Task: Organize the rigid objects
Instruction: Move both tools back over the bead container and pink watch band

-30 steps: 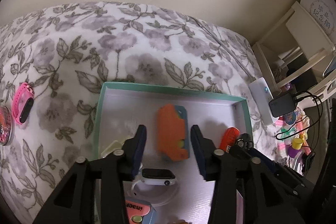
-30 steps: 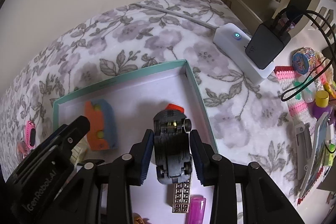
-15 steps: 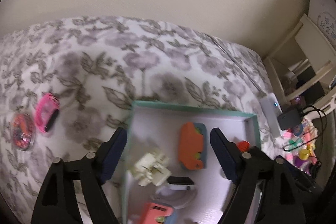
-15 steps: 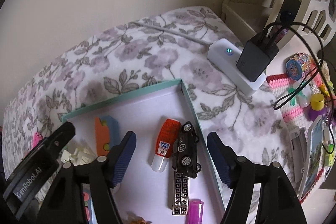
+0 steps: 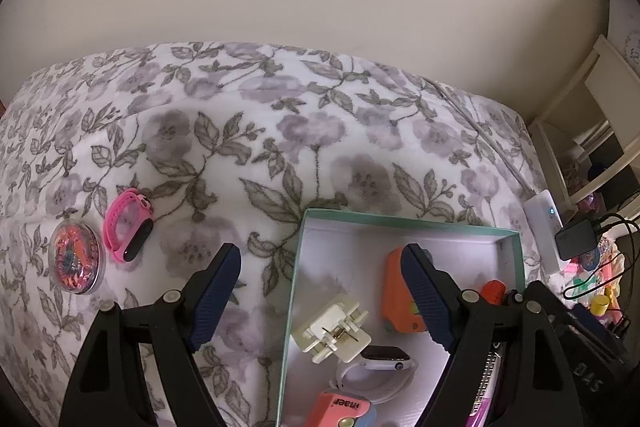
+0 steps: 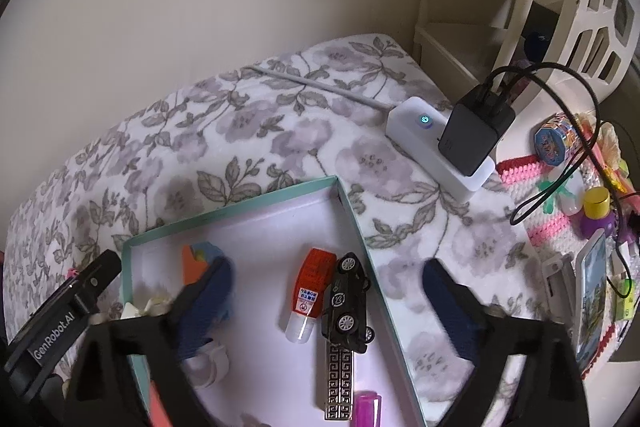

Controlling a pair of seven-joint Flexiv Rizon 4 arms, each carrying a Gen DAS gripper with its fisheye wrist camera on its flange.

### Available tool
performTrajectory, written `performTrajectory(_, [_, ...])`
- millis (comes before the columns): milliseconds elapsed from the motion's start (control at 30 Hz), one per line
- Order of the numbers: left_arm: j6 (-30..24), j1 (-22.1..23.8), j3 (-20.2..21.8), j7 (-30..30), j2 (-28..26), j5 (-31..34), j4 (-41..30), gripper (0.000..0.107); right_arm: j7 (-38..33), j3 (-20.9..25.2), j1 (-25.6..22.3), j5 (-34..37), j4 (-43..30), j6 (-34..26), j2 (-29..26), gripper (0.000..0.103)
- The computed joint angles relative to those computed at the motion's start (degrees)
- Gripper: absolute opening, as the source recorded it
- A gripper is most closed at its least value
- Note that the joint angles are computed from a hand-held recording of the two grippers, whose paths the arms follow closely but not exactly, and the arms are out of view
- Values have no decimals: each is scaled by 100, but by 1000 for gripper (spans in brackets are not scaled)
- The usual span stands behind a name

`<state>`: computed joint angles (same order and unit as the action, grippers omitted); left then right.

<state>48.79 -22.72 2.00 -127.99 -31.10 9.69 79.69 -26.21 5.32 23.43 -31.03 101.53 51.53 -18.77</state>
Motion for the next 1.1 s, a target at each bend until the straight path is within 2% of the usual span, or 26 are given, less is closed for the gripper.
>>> performTrajectory(333, [-301,-98,157,-371,2,333,-101,86,109,-19,-8,-62,43,162,27,103])
performTrajectory(400, [-298,-87,156,-432,12,367,-87,91,96,-17,-10,-55,43,163,24,103])
performTrajectory(433, [-316,-84,154,-451,12,382,-92,100,94,-16,-7,-56,39,158,22,103])
performTrajectory(467, [-355,-92,166,-488,4,410,-118,102,81,-13,-6,-49,31,141,19,103])
performTrajectory(833, [-414,50,108,-526,132,321,19,102,-49,1,88,-109,-96,23,-50,103])
performTrajectory(1100, [-405,249,178,-690,599,405,442,102,-188,39,289,-320,-297,78,-113,103])
